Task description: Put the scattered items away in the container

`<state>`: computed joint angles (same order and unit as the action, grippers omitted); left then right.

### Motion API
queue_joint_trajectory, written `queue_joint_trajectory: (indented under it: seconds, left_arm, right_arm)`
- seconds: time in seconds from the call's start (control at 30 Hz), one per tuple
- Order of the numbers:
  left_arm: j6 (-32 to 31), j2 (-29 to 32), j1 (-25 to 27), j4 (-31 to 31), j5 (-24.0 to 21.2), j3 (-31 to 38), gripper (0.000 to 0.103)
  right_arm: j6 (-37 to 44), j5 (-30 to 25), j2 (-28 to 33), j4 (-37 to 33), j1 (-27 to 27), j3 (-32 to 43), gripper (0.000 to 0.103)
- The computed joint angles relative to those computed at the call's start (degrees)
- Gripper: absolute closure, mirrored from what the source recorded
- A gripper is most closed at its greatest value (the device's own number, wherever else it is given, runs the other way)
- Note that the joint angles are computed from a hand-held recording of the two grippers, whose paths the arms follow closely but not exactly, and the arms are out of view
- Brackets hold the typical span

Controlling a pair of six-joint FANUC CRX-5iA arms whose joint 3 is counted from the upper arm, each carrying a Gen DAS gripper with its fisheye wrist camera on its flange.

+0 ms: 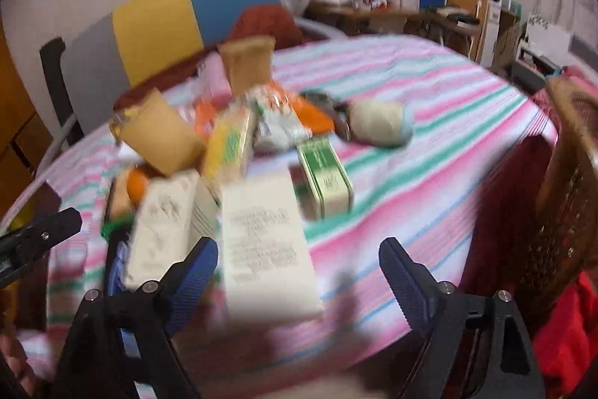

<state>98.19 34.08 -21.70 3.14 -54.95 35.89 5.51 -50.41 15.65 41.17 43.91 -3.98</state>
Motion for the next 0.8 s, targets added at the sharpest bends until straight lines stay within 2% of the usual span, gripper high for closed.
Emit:
queue_joint_trajectory:
  seconds: [0.07,0.13,0.23,0.27,0.3,0.33,0.47,0.6,0.7,0.8]
  left_arm:
    - [-0.55,0.91,-0.31,0.73,-0.94,1.16,0.036]
    - [-0.77,2.15,-0.76,1.34,-1.67,3.02,0.036]
    - [-3.41,5.24,-1.37,3.15,-3.73,7.43,0.036]
    - [-4.38,6.93,-1.69,3.42,-5.41,10.12,0.036]
    - [-5.30,8.44,-1.95,3.72,-6.59,12.32,0.036]
    - [-5.60,9.62,-2.26,3.80,-7.55,14.13,0.036]
    - [-6.73,15.72,-3.16,4.85,-14.18,23.50,0.036]
    - [-5.70,20.85,-4.07,3.07,-20.58,32.05,0.036]
    - [-5.23,21.86,-4.57,1.18,-21.36,33.70,0.036]
    - [-5.16,21.07,-4.51,1.04,-20.12,31.91,0.037]
  right_arm:
    - [-1.15,4.81,-1.62,-3.61,-1.02,-1.56,0.016]
    - [-1.01,4.88,-0.88,-3.10,-0.72,-1.00,0.018]
    - [2.19,2.21,0.15,-3.90,-0.12,0.80,0.024]
    - [2.87,2.37,0.16,-4.16,-0.12,0.79,0.029]
    - [3.55,2.52,0.17,-4.44,-0.18,0.76,0.043]
    - [4.83,2.70,0.56,-4.96,-0.49,1.11,0.051]
    - [5.82,0.26,0.82,-5.11,-0.72,1.78,0.052]
    - [3.68,0.90,-0.68,-5.15,-1.48,0.24,0.052]
    - [3.90,0.40,-0.80,-5.20,-1.40,0.30,0.052]
    - [4.91,0.09,-0.19,-5.53,-1.29,1.10,0.052]
